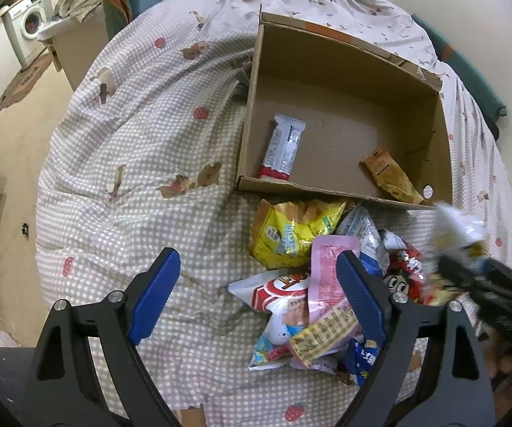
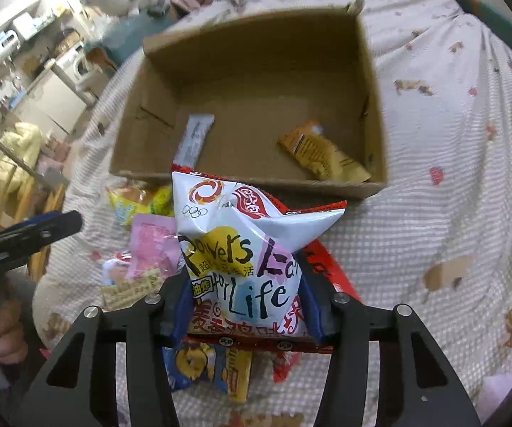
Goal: Organize snacks
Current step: 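Grasp the beige wafer bar with the left tool while the right tool holds the chip bag, then lower both snacks into the box and open both tools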
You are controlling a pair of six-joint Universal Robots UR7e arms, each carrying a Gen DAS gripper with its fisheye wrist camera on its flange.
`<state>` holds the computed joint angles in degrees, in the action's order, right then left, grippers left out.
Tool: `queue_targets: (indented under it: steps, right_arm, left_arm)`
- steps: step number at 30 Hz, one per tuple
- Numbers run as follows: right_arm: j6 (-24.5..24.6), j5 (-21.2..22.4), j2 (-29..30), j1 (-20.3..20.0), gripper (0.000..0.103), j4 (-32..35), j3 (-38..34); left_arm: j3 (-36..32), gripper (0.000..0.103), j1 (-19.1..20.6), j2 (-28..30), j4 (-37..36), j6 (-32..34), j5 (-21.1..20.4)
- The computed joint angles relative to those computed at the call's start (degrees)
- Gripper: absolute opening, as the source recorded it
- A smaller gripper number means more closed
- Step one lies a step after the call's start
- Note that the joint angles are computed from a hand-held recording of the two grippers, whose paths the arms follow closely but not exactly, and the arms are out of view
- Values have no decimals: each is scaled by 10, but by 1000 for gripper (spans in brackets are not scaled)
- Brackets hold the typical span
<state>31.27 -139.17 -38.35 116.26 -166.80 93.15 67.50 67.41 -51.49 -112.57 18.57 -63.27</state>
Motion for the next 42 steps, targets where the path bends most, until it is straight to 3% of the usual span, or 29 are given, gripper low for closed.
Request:
queue_targets:
  steps: [4, 11, 12, 14, 17, 21, 23, 27, 28, 33, 38, 42]
  right_arm:
    - [4, -12, -15, 15, 52, -73, 39]
    - [16, -24, -21, 28, 52, -101, 55]
    - [19, -22, -22, 29, 52, -104, 57]
    - [27, -16, -25, 27, 52, -111, 63]
    - [28, -18, -26, 27, 52, -113, 64]
    - [24, -17, -24, 28, 52, -118, 62]
    - [22, -17, -23, 28, 52, -119, 61]
    - [19, -14, -21, 28, 52, -123, 59]
    - [17, -14, -20, 29, 52, -124, 58]
    - [12, -8, -20, 27, 52, -130, 58]
    - [3, 0, -19, 28, 52, -141, 59]
    - [-4, 3, -17, 29, 52, -143, 55]
  left_arm:
    - [13, 87, -3, -5, -8, 16, 4]
    - [57, 87, -18, -21, 46, 90, -1]
    - [70, 85, -22, -25, 50, 113, 3]
    - [104, 71, -29, -38, 42, 161, 16]
    - [128, 70, -36, -47, 81, 200, 17]
    - [189, 67, -46, -71, 51, 260, 45]
    - [199, 49, -46, -68, 56, 255, 61]
    - [229, 37, -47, -75, 25, 267, 81]
    - [241, 24, -48, -78, 15, 275, 84]
    - [228, 22, -44, -80, 51, 249, 58]
    - [171, 22, -37, -87, 81, 183, -16]
    - [162, 22, -34, -93, 33, 164, -25]
